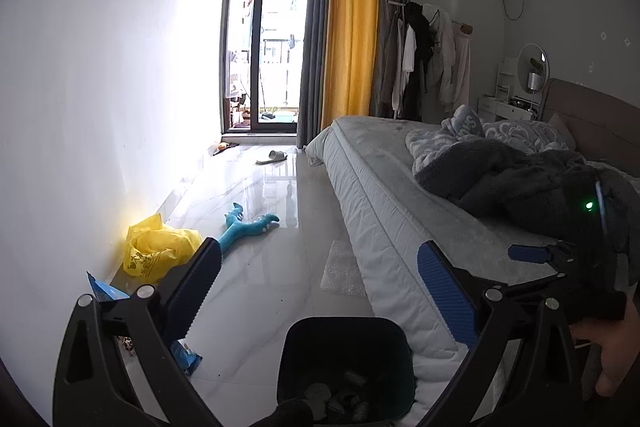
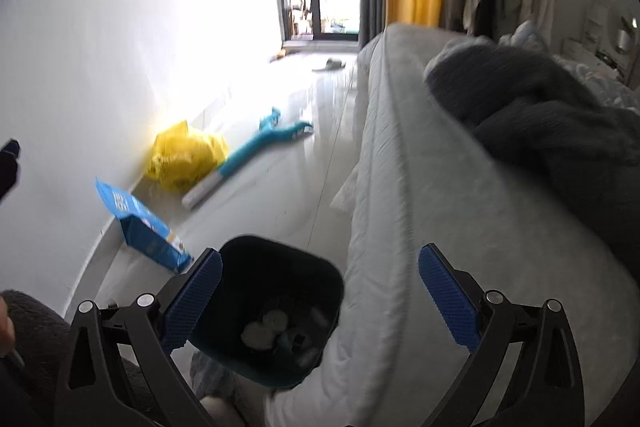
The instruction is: Collect trash
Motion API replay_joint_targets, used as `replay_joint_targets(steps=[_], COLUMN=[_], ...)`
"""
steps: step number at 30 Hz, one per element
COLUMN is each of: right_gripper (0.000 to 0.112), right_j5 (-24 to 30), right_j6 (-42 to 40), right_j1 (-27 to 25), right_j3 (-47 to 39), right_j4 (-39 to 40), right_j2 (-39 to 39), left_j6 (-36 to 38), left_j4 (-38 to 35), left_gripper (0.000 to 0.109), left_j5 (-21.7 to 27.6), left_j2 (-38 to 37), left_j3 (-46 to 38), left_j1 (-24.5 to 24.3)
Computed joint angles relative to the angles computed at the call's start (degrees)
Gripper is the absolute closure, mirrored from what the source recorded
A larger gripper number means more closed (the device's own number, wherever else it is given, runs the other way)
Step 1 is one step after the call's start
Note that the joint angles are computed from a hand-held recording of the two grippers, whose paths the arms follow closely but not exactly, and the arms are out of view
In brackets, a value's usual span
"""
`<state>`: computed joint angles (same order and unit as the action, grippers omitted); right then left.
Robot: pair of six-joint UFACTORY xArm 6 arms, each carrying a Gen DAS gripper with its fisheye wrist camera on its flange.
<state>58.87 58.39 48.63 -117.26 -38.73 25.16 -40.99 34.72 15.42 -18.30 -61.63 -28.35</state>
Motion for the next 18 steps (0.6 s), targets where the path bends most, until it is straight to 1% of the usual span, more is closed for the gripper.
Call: replay_joint_targets(steps=[2,4,5,7,8,11,12,14,15,16,18], right_gripper=[0.013,0.013,0.013,0.013,0.013,0.013,0.013,0.013,0.013,0.013,0.013], right_j5=[-0.7,-0.1,1.9,6.3,8.5,14.9,17.2,20.1,20.8,21.5,22.9], right_j6=[3.7,5.9,7.3,9.1,10.9,17.1,19.3,23.6,24.9,25.8,26.4], right_j1=[1.0,2.1,3.4,5.5,6.7,10.3,11.7,14.3,15.2,16.0,17.5], right_j3=[6.9,11.5,14.4,17.6,20.6,28.4,30.8,36.2,37.6,39.2,42.3], right_j4=[-4.5,-8.1,-11.4,-15.9,-18.3,-22.8,-24.3,-26.7,-27.4,-27.9,-28.0], right_j2=[-6.4,-11.1,-14.4,-18.6,-21.8,-29.9,-32.4,-37.5,-38.7,-40.1,-42.6], left_j6=[-0.6,-1.0,-1.0,0.5,0.0,-1.0,-0.8,-0.9,-1.1,-3.0,-6.6], left_j4=[1.2,2.2,2.4,1.7,2.7,5.2,5.0,4.5,4.5,6.5,11.3], left_gripper=[0.009,0.009,0.009,0.009,0.009,0.009,0.009,0.009,0.009,0.009,0.009], left_j5=[-0.2,0.3,0.8,1.8,2.5,4.0,4.2,4.3,3.5,3.5,5.0], left_j2=[-1.0,-1.6,-1.9,-2.1,-2.3,-2.5,-2.8,-2.8,-3.2,-3.3,-3.1], left_j3=[0.2,0.1,0.0,-0.2,-0.2,-0.1,0.2,0.5,1.1,1.3,0.9], left_j1=[-1.3,-2.9,-3.8,-5.5,-6.4,-8.6,-9.0,-10.0,-10.1,-10.5,-11.0])
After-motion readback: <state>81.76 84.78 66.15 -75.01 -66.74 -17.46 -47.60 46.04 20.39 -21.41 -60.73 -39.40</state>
